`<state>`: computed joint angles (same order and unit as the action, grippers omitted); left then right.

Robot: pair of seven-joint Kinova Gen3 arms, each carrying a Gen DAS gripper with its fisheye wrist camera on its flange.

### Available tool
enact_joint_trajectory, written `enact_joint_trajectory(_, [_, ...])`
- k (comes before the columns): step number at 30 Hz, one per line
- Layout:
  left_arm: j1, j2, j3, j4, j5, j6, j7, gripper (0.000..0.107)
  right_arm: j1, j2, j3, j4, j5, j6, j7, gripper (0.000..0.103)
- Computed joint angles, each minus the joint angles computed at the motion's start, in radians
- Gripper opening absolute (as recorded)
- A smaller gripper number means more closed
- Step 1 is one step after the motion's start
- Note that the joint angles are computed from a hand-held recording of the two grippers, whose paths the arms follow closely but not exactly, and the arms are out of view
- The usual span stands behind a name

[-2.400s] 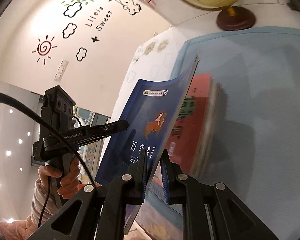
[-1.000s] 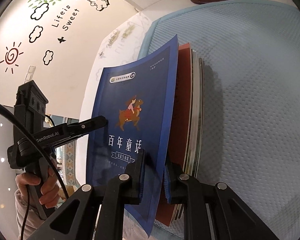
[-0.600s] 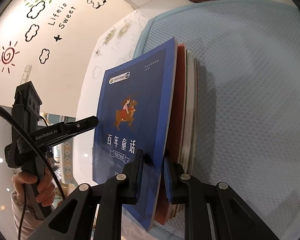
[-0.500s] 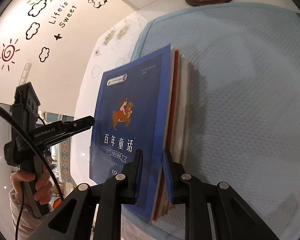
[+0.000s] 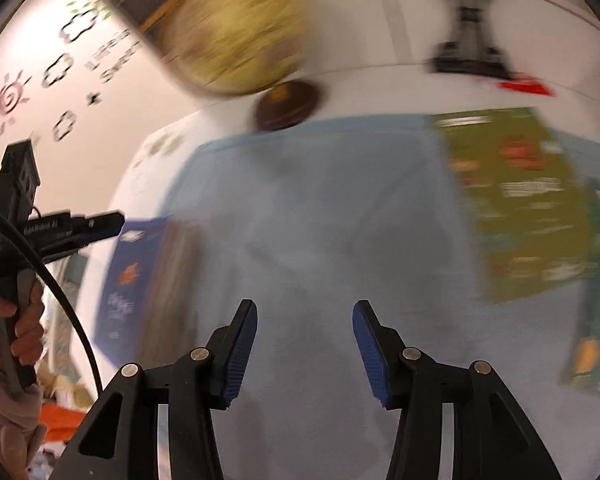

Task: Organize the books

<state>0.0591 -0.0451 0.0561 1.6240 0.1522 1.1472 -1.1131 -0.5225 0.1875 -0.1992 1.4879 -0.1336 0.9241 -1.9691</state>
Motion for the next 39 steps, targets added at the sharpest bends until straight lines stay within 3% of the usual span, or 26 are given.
enact_joint_trajectory(5, [0.125,0.192,0.089,-0.067,0.042,-0.128,0.078,0.025,0.215,-0.052,0.077,0.088,-0.122,-0.010,0.167,0.051])
enact_joint_trajectory(9, [0.208,0.354,0.108,-0.174,0.067,-0.167,0.132,0.025,0.310,0.040,0.109,0.008,-0.163,0.029,0.292,0.051])
enact_joint_trajectory(12, [0.262,0.445,0.107,-0.258,0.060,-0.162,0.170,0.025,0.348,0.150,0.103,-0.115,-0.158,0.077,0.341,0.051])
enact_joint_trajectory(16, [0.334,0.494,0.081,-0.324,-0.002,-0.164,0.234,0.030,0.363,0.296,0.097,-0.281,-0.137,0.160,0.368,0.051])
enact_joint_trajectory(19, [0.323,0.528,0.094,-0.374,-0.007,-0.144,0.232,0.030,0.368,0.372,0.073,-0.368,-0.138,0.218,0.398,0.056])
enact_joint_trajectory(22, [0.296,0.535,0.091,-0.373,0.047,-0.159,0.242,0.030,0.311,0.415,0.105,-0.447,-0.087,0.266,0.390,0.061])
enact_joint_trajectory(25, [0.254,0.527,0.106,-0.345,0.114,-0.180,0.239,0.030,0.311,0.418,0.088,-0.456,-0.103,0.282,0.356,0.067])
enact_joint_trajectory(28, [0.205,0.479,0.130,-0.254,0.174,-0.223,0.166,0.030,0.296,0.385,0.079,-0.406,-0.087,0.275,0.378,0.067])
enact_joint_trajectory(35, [0.216,0.311,0.111,-0.062,0.159,-0.147,0.133,0.030,0.359,0.244,-0.020,-0.113,-0.304,0.222,0.494,0.067])
enact_joint_trajectory(39, [0.186,0.179,0.097,0.123,0.285,-0.131,0.056,0.029,0.326,0.127,-0.042,0.072,-0.377,0.218,0.561,0.066])
